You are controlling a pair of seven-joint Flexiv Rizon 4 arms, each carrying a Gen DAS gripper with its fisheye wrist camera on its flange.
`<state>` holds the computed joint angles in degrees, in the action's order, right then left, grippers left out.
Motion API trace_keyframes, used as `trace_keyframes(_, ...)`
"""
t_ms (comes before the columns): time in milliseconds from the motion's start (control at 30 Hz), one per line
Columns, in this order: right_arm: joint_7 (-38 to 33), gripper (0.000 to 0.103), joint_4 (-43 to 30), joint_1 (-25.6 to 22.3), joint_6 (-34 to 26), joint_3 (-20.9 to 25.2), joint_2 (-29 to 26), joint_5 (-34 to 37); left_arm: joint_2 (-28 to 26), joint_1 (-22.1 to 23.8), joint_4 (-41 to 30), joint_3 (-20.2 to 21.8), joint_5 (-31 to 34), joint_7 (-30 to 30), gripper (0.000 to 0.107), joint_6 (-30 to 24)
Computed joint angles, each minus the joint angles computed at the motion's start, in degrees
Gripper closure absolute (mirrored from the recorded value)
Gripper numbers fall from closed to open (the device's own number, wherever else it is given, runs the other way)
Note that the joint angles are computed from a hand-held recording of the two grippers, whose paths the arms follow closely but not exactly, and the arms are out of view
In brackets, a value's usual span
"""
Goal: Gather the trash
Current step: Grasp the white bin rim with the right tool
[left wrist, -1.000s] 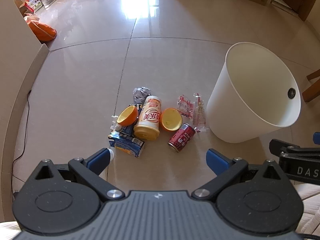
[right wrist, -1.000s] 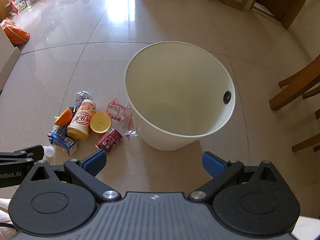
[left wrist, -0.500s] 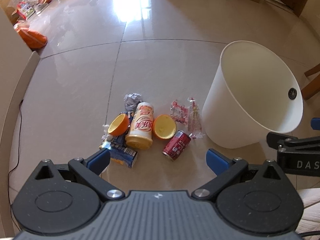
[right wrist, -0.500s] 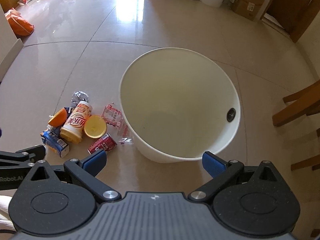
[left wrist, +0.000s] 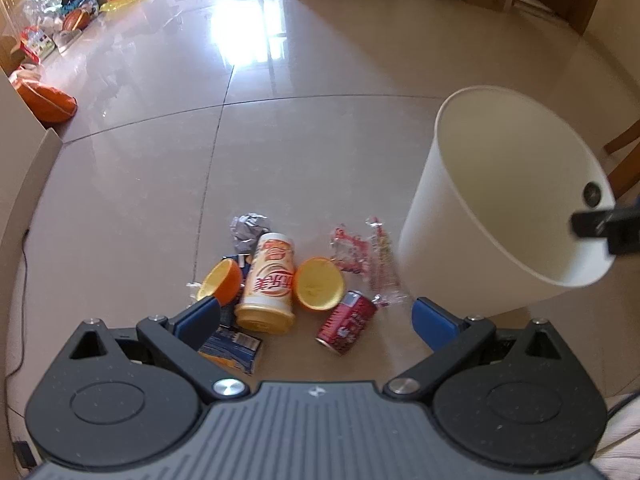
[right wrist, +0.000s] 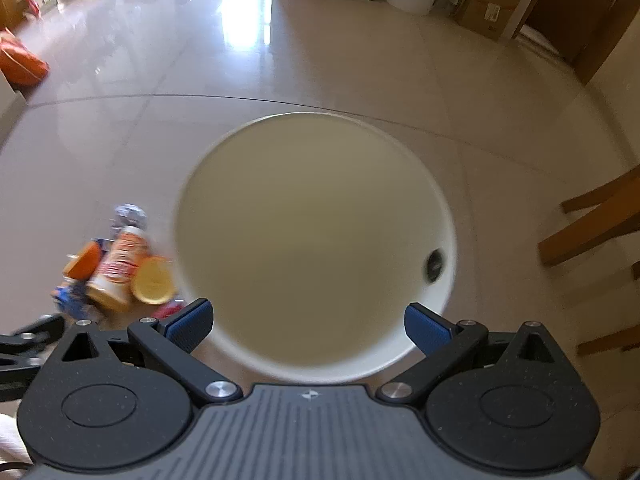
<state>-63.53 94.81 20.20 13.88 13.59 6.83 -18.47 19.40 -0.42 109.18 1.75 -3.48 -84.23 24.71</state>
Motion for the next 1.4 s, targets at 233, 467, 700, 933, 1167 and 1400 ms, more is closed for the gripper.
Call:
trace_keyframes(233, 0.03, 0.0, 0.13, -2.46, 0.23, -2.78, -1.54, -1.0, -0.65, -0.64, 0.91, 0.37, -2.55, 0.76, 0.005, -0.11)
trace_keyframes(467, 3.58, 0.001, -2.76, -6.56, 0.05, -5.22, -4.34, 3.94, -0.57, -0.78, 2.45, -0.09, -1.26, 1.15, 0.005, 0.63)
trace_keyframes(700, 12.78, 0.033, -5.96, -8.02, -3.92, -7.09, -7.39, 11.26, -1.03, -0.44, 3.08, 0.12, -0.54, 1.05, 0.005, -1.29)
trace_keyframes(933, 11.76, 0.074, -4.63, -7.55, -2.34, -6.35, -8.33, 8.43, -0.61, -0.33, 4.09, 0.76, -1.5, 2.1, 0.005, -1.56)
trace_keyframes(1167, 13.25, 0.091, -3.6, -6.53, -2.6, -5.78, -8.26, 4.69, -0.76, -0.05, 4.55, 1.02, -2.36, 2.47, 0.005, -2.07)
trace_keyframes(1400, 13.21, 0.091, -6.66, -6.98, -3.39, -6.81, -10.15, 6.26, -0.24, -0.12, 6.35, 1.18, -2.42, 3.13, 0.005, -0.22)
